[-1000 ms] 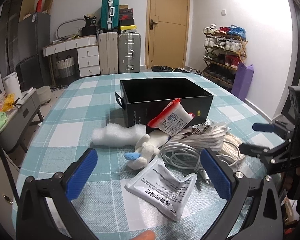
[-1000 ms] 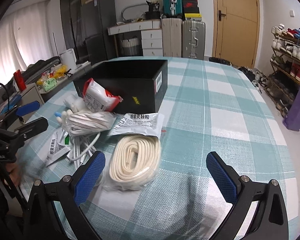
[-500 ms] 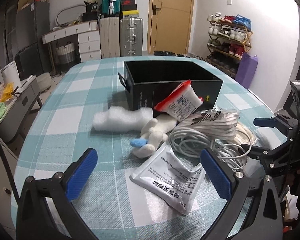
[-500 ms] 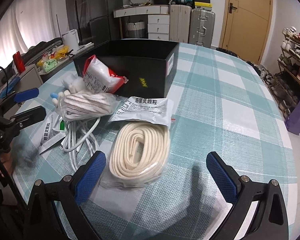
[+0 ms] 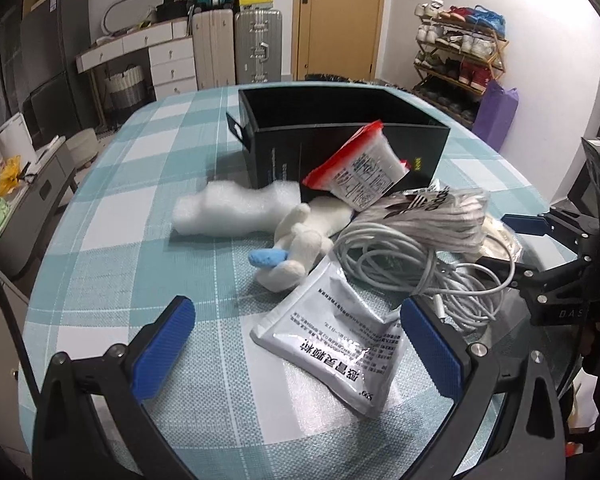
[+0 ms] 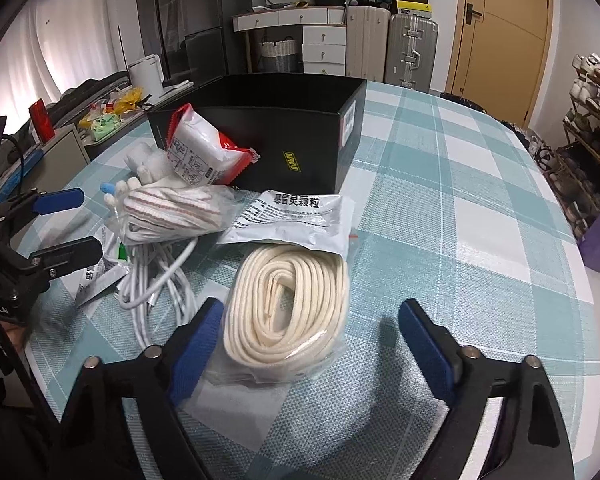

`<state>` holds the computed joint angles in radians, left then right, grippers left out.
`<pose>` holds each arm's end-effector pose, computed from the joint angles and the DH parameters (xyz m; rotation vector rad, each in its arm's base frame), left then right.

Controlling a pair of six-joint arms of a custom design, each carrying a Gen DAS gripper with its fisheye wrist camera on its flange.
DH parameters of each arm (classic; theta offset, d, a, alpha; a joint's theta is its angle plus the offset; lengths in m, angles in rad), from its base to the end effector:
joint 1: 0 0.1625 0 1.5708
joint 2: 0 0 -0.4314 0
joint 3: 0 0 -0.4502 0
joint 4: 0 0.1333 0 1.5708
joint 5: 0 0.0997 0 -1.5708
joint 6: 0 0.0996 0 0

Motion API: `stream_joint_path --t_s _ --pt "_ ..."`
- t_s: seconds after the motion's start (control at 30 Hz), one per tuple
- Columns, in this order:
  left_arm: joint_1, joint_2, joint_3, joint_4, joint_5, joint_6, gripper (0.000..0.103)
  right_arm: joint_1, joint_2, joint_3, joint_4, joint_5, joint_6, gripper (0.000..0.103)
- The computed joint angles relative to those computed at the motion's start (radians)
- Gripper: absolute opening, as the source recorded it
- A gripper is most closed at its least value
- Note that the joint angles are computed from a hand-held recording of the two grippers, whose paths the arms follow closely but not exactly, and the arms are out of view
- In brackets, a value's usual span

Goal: Organize soft objects
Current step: 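Reach the right gripper to the bagged cream rope while the left gripper reaches the white sachet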

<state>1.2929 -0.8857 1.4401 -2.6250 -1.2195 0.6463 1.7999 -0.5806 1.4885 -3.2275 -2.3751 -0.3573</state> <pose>-0.0550 -0.8038 0.2253 1.0745 2.4266 -0.5790 0.2320 -0.7240 0.0615 0.2815 -2.1941 0.7961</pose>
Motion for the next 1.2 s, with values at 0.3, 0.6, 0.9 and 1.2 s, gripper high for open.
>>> stream_joint_path --t_s 0.3,0.6,0.9,1.2 --pt "0.007 0.016 -0.037 0.069 0.003 -0.042 0.103 -0.001 -0.005 0.01 -0.01 -0.003 -0.016 0.083" --pt "0.016 0.027 -0.076 0.164 -0.034 -0.114 0.102 -0.001 0.005 -0.01 0.016 0.005 -0.025 0.081" --pt "0.009 0.025 -0.066 0.15 0.009 -0.11 0.102 -0.001 0.006 -0.012 0.018 0.003 -0.02 0.081" --pt "0.006 0.013 -0.037 0.116 0.038 -0.096 0.101 -0.003 0.007 -0.015 0.018 -0.003 -0.02 0.081"
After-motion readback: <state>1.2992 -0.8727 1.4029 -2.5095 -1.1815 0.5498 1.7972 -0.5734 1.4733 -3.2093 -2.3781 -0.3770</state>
